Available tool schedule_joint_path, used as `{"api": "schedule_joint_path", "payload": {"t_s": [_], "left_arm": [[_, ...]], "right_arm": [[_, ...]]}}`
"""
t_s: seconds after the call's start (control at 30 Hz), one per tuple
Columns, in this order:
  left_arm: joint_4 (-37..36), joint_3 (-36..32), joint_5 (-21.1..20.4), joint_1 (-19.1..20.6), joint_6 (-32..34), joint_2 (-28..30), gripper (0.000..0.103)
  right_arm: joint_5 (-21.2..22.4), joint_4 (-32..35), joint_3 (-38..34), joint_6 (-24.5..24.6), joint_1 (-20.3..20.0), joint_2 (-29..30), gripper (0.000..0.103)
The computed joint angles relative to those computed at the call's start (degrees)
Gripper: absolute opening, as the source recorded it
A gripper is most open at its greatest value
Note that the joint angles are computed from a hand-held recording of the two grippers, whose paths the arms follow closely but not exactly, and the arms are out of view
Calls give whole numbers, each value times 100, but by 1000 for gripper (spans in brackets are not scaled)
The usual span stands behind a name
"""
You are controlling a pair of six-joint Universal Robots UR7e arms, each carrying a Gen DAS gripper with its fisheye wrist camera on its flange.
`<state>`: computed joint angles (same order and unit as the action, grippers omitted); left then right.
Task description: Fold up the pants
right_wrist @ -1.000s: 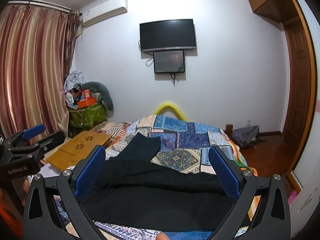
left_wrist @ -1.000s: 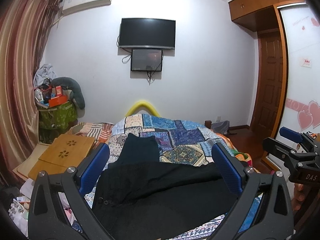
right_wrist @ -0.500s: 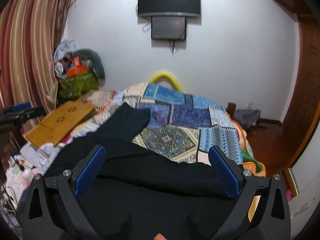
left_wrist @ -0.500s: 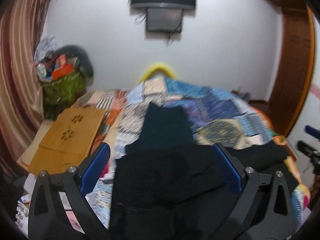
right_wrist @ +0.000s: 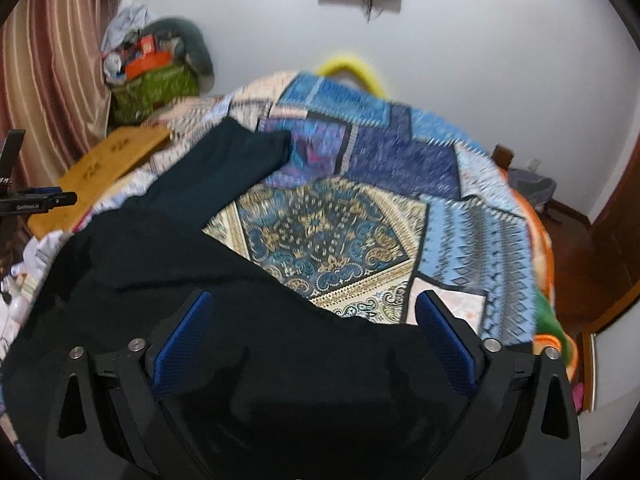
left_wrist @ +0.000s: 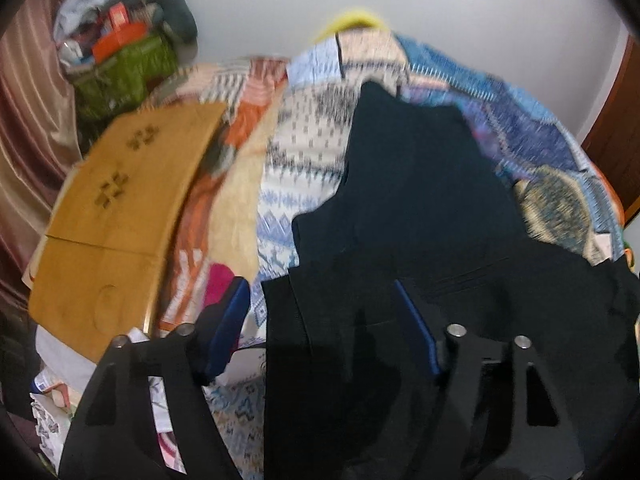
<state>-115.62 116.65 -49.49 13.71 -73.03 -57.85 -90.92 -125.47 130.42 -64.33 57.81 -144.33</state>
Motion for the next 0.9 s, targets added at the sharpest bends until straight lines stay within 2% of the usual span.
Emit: {"api": "schedule_joint_path", "payload": {"t_s": [0.1, 0.23, 0.33, 0.4, 0.47, 0.53, 0.6, 0.67, 0.7, 0.73, 0.77, 0.9], "left_arm": [[-339, 45, -198, 319, 278, 193, 62], [-864, 80, -441, 727, 603, 390, 59], [-1278, 102, -617, 909, 814, 482, 53], [-1343, 102, -585, 910, 976, 530, 50], [-1219, 92, -535, 865, 1007, 533, 40], [-1098, 110, -528, 808, 947, 479, 18], [-1262, 208, -641, 785, 970, 374, 9], [-1065, 172, -601, 704, 861, 361, 8], [-989, 149, -584, 669, 826, 373, 7], [-910, 137, -553, 626, 761, 369, 7], [-836, 128, -524, 579, 684, 352, 7], [-603, 114, -321, 318, 415, 155, 6]], "right_arm": [[-478, -92, -55, 169, 348, 575, 93], [-940, -95, -182, 308, 613, 1193, 92], [-1232, 62, -226, 317, 754, 1476, 85], [-1304, 195, -226, 280, 749, 1541, 81], [-1159, 406, -307, 331, 642, 1575, 71], [-924, 817, -448, 458, 494, 1595, 57], [-854, 916, -413, 373, 448, 1486, 48], [-841, 892, -335, 326, 464, 1417, 30], [-815, 897, -283, 322, 451, 1344, 25], [-819, 885, -247, 327, 467, 1308, 13], [-842, 812, -172, 303, 500, 1239, 9], [-1059, 263, 123, 251, 767, 1036, 5]]}}
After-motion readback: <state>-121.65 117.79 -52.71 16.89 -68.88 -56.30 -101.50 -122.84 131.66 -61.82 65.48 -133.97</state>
